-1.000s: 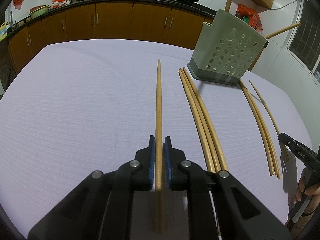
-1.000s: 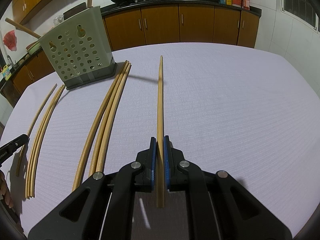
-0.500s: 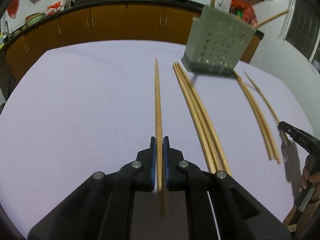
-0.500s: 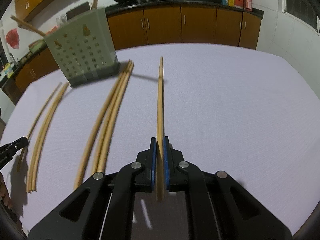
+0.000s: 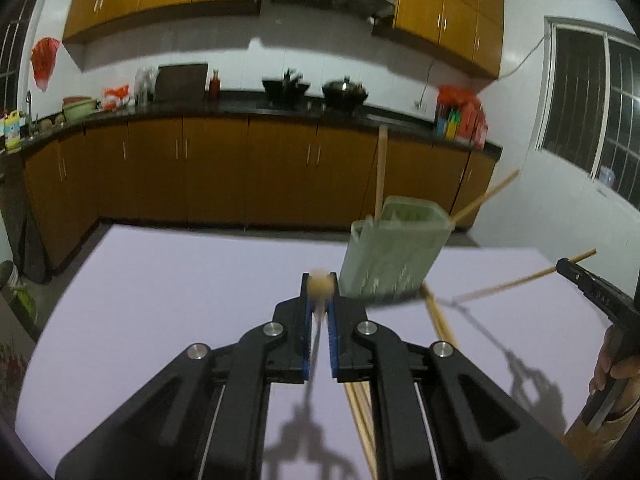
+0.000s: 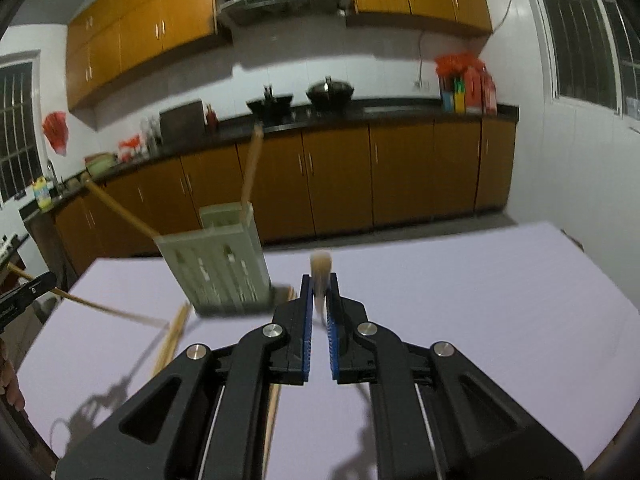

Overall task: Organize utensils
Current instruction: 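Lift the chopsticks into the green holder and open both tools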

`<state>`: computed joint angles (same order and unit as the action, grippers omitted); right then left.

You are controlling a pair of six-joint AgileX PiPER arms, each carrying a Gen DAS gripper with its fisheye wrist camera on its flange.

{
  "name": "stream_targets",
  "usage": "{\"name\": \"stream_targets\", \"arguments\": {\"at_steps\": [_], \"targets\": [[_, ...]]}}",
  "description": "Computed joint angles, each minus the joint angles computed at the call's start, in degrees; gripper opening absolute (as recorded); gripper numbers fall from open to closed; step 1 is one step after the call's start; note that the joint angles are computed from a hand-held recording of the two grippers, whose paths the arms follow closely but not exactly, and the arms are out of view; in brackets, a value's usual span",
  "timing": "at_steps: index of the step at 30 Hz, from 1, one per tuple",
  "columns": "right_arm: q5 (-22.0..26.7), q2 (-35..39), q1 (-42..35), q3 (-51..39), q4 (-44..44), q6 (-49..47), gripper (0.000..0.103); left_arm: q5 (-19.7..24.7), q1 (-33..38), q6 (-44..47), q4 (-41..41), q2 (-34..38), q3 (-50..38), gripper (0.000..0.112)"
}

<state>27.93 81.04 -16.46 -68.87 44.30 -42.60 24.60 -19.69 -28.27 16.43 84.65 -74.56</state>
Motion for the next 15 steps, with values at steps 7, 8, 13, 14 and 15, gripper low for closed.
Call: {"name": "stream_targets", "arguments": {"at_steps": [7,8,13,14,15], "targets": [[1.5,1.7,0.3,-6.2,0.1,2.1,0.008,1.4,0.3,5.6,-4.4,1.2,-6.5,0.008],[2.3,2.0,0.1,-7.6,0.5,2.0,0.008,1.7,0.2,6.2,-4.9,1.3,-7.2,0.008],[4.3,2.2,0.6,-12.3,4.0,0.6,0.007,2.4,-0.9,9.8,-8.0,2.3,-12.5,0.008],[4.5,2.1,1.0,-13.4,5.1,0.2,0.007,2.4,-1.4,10.0,-8.3,3.1,-14.6,0.008],[4.7,2.1,1.0,-14.3,6.3,-0.2,0.007,2.4,-1.7,9.6,-8.0,4.1,-16.8,0.008]]}}
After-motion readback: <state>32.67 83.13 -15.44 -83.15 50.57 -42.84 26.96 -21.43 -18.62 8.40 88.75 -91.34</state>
